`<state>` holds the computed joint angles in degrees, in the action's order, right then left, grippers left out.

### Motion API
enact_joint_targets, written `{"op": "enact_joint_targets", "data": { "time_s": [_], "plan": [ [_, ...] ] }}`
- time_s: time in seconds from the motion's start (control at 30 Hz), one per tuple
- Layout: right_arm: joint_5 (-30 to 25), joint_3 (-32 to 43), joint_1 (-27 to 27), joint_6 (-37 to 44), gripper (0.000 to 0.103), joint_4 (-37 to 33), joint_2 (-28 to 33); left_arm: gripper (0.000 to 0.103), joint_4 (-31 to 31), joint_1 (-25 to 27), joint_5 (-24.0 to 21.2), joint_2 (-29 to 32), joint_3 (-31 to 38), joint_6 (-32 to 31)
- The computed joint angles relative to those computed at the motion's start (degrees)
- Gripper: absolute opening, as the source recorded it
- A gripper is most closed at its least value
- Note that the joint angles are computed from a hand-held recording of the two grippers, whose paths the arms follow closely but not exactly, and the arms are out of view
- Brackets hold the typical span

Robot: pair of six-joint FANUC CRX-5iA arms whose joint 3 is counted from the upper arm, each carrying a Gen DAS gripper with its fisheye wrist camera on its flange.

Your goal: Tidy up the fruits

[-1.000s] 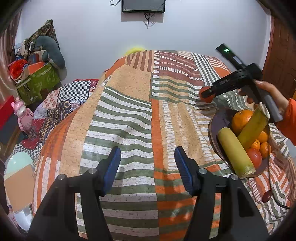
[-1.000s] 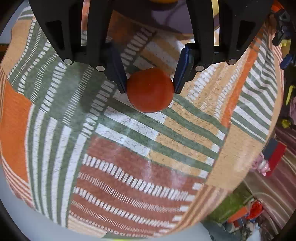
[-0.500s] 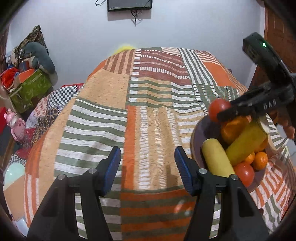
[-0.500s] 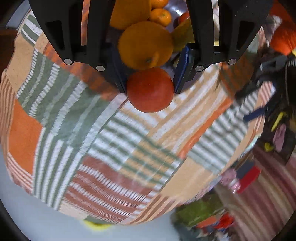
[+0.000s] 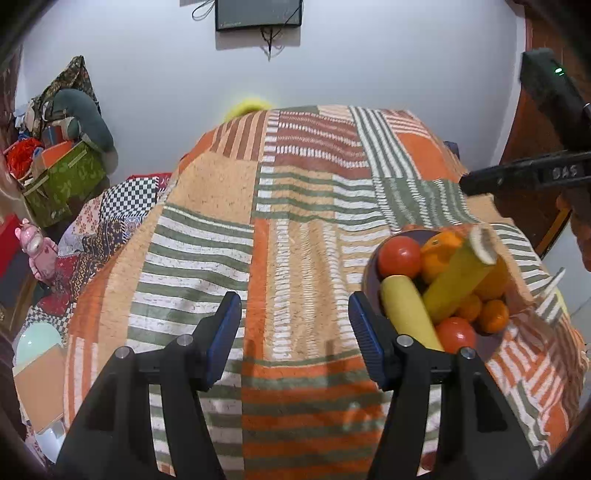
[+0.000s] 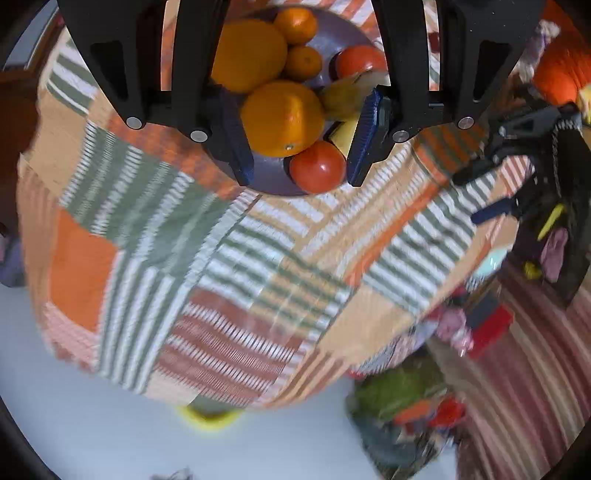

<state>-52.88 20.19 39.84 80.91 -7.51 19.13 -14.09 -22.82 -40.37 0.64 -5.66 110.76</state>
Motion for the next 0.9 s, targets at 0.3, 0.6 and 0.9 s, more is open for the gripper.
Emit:
{"op": "enact_joint_targets", "data": {
  "time_s": [0.3,0.6,0.9],
  "plan": [
    [17.87,-28.08,9.39,-33.56,0.063,33.27,-17.81,0.061,-2.05,-4.06,-2.87,-5.14,-0.31,2.07],
    [19.23,-43.18,15.66,-53.72,0.063,49.36,-25.22,0.062,1.48,-5.81,-4.08,-8.18,-4.02,2.31],
    [20.84,-49.73,19.15,-60.24,0.063,48.99,-25.74,0.062,10.29,-5.92,-2.34,-7.08,-9.69,-2.90]
  ]
}}
